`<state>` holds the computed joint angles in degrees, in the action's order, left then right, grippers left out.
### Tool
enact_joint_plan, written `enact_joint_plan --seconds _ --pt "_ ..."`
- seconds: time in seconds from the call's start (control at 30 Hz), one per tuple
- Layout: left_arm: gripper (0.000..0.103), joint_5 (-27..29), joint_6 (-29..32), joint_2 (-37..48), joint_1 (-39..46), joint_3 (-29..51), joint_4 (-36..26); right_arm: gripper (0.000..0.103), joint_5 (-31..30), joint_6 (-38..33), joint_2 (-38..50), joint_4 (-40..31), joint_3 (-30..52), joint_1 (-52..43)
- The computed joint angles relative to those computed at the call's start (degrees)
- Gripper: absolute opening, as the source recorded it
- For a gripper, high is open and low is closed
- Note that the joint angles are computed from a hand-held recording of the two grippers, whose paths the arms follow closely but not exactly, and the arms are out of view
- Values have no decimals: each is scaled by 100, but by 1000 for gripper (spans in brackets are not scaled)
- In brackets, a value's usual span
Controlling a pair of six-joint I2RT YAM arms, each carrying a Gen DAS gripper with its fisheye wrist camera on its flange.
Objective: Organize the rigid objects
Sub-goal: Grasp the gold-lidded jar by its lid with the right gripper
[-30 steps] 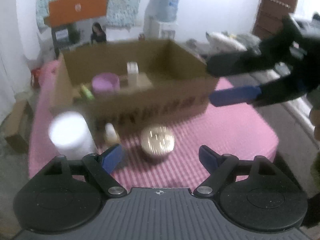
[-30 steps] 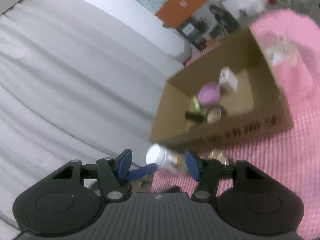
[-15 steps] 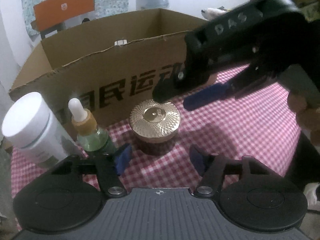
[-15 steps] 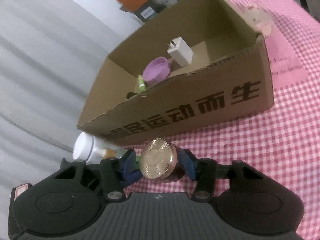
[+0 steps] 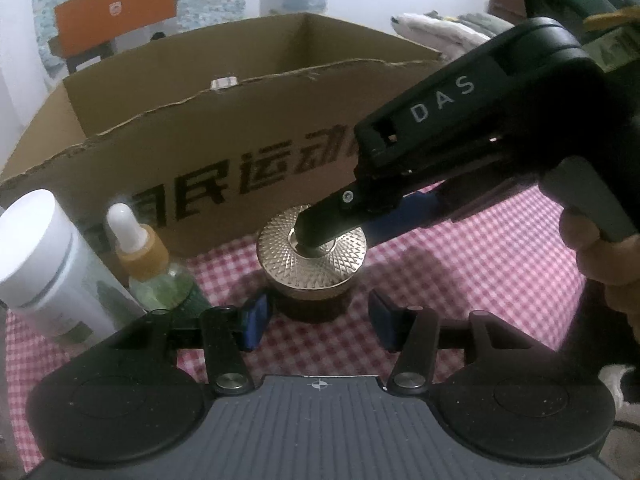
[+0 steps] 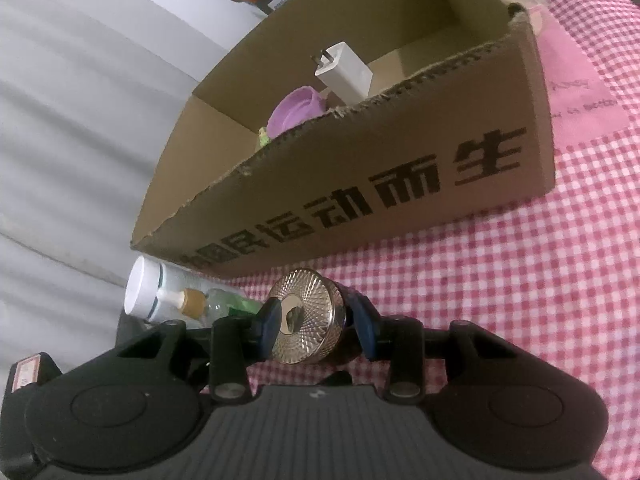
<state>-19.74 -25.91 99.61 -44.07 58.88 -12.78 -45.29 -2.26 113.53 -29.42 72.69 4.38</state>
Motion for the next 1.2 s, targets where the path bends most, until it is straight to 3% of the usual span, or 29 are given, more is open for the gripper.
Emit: enact_joint_plan --seconds 0.47,0.67,0.87,1.2 --pt "53 355 -142 -462 -633 -207 -348 43 129 -690 -734 -494 -763 -478" --pt "58 215 -61 -203 -628 58 -455 44 62 -659 -754 -453 -804 -591" --pt "56 207 60 113 -493 381 -534 50 101 -580 -790 -411 -891 -502" --pt "55 157 -129 501 -329 978 -924 52 124 -274 -538 -156 -687 -313"
